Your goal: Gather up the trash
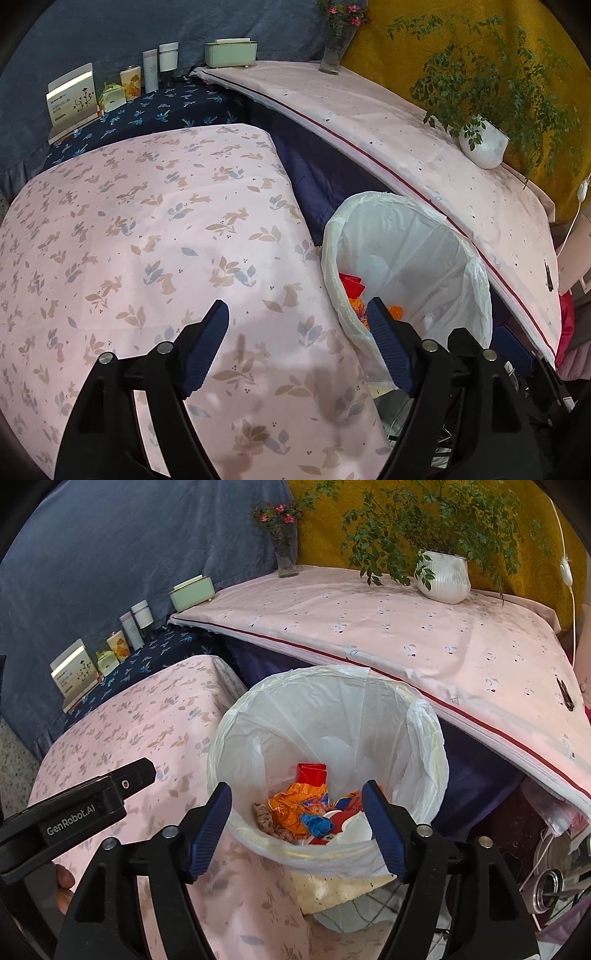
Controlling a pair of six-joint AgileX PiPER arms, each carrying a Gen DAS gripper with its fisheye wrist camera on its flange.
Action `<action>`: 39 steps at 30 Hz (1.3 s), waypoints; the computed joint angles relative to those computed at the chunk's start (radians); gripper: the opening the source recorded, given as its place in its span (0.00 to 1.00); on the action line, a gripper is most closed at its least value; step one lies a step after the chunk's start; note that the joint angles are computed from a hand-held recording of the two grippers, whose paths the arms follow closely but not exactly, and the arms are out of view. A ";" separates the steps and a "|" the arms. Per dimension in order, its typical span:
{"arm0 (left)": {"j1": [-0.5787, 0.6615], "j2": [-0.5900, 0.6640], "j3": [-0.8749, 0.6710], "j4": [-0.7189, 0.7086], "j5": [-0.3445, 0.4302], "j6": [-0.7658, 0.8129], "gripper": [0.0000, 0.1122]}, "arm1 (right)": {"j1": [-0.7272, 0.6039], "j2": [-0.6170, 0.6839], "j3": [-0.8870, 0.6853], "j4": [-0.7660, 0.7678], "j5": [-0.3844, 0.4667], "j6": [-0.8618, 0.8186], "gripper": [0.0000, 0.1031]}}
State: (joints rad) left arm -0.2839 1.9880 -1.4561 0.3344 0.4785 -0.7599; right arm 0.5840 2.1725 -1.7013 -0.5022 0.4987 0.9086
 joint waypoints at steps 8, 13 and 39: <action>-0.020 -0.080 0.132 0.150 -0.006 -0.162 0.79 | 0.041 -0.059 0.097 -0.097 0.018 0.076 0.79; -0.032 -0.114 0.206 0.211 -0.011 -0.238 0.80 | 0.055 -0.111 0.190 -0.164 -0.015 0.163 0.82; -0.141 -0.256 0.476 0.561 0.012 -0.662 0.82 | 0.175 -0.239 0.445 -0.531 0.019 0.523 0.93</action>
